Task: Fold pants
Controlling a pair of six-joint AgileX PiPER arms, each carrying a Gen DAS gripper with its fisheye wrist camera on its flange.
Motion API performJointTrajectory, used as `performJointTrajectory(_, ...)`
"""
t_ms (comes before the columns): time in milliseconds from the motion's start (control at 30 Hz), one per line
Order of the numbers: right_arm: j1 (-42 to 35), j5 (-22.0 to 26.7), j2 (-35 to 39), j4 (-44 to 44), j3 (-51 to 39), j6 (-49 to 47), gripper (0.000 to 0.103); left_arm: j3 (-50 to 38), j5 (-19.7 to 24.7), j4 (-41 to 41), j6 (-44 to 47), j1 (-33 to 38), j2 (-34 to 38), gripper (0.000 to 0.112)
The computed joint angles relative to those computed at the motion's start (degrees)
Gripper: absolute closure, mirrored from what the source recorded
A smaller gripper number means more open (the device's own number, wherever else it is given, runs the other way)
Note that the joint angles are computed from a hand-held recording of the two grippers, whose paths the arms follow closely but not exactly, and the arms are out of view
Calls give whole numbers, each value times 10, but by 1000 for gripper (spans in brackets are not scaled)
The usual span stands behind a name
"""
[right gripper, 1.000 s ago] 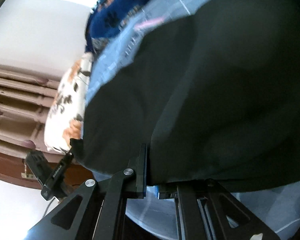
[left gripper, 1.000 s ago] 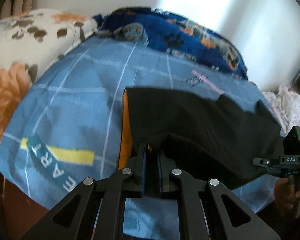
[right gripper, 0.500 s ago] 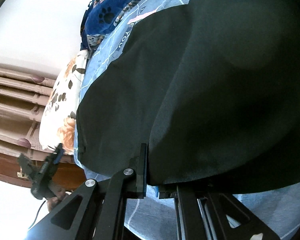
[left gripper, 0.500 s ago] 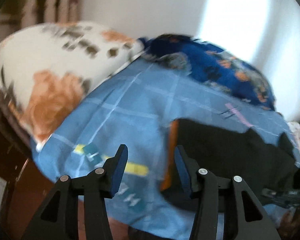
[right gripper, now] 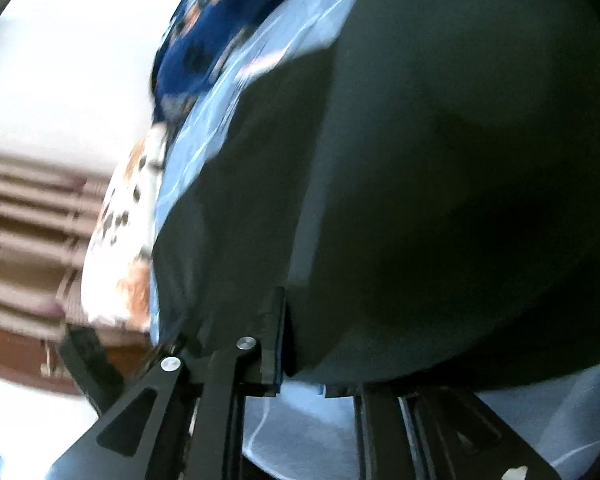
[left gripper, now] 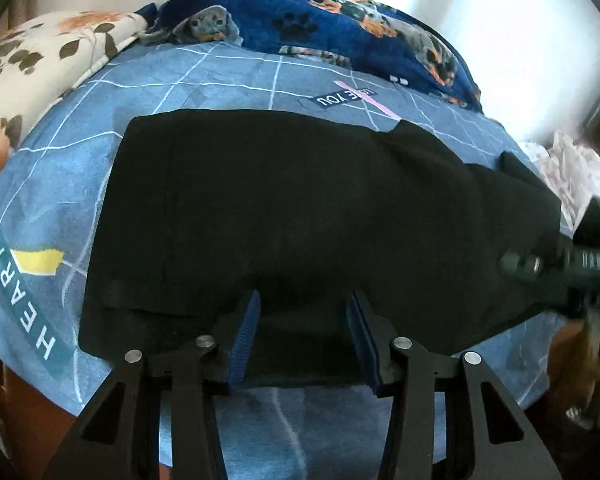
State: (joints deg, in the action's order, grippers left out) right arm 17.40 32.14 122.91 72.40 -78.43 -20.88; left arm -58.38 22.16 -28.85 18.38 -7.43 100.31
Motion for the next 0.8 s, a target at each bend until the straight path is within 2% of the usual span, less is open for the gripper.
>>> performJointTrajectory(67, -40, -10, -6, 15, 10, -4, 81, 0, -1, 4, -3, 0, 0, 65)
performJointTrajectory(167, -111, 3, 4, 119, 21, -87, 68, 3, -5, 17, -16, -4, -4, 65)
performJointTrajectory(200, -136, 24, 16, 161, 19, -125, 67, 5, -4, 16, -12, -3, -6, 65)
performJointTrajectory(233, -166, 68, 39, 196, 3, -152, 65, 3, -2, 10, -1, -1, -4, 65)
performJointTrajectory(333, -210, 133, 80, 198, -50, -152, 61, -10, 0, 54, -42, -12, 5, 65)
performJointTrajectory(400, -231, 203, 101, 231, -64, -166, 44, -11, 2, 47, -36, -9, 6, 65)
performJointTrajectory(433, -239, 234, 106, 238, -64, -169, 21, -11, 2, 43, -34, -8, 6, 65)
performJointTrajectory(467, -248, 250, 101, 222, -56, -170, 21, -10, 1, 41, -32, -8, 6, 65)
performJointTrajectory(600, -279, 254, 50, 171, 8, -197, 28, -15, 5, 46, -39, -6, 9, 65)
performJointTrajectory(700, -304, 192, -6, 116, 47, -198, 29, -19, 10, 52, -47, -6, 11, 65)
performJointTrajectory(800, -344, 140, -12, 56, 21, -160, 27, -19, 7, 62, -58, -9, 11, 65)
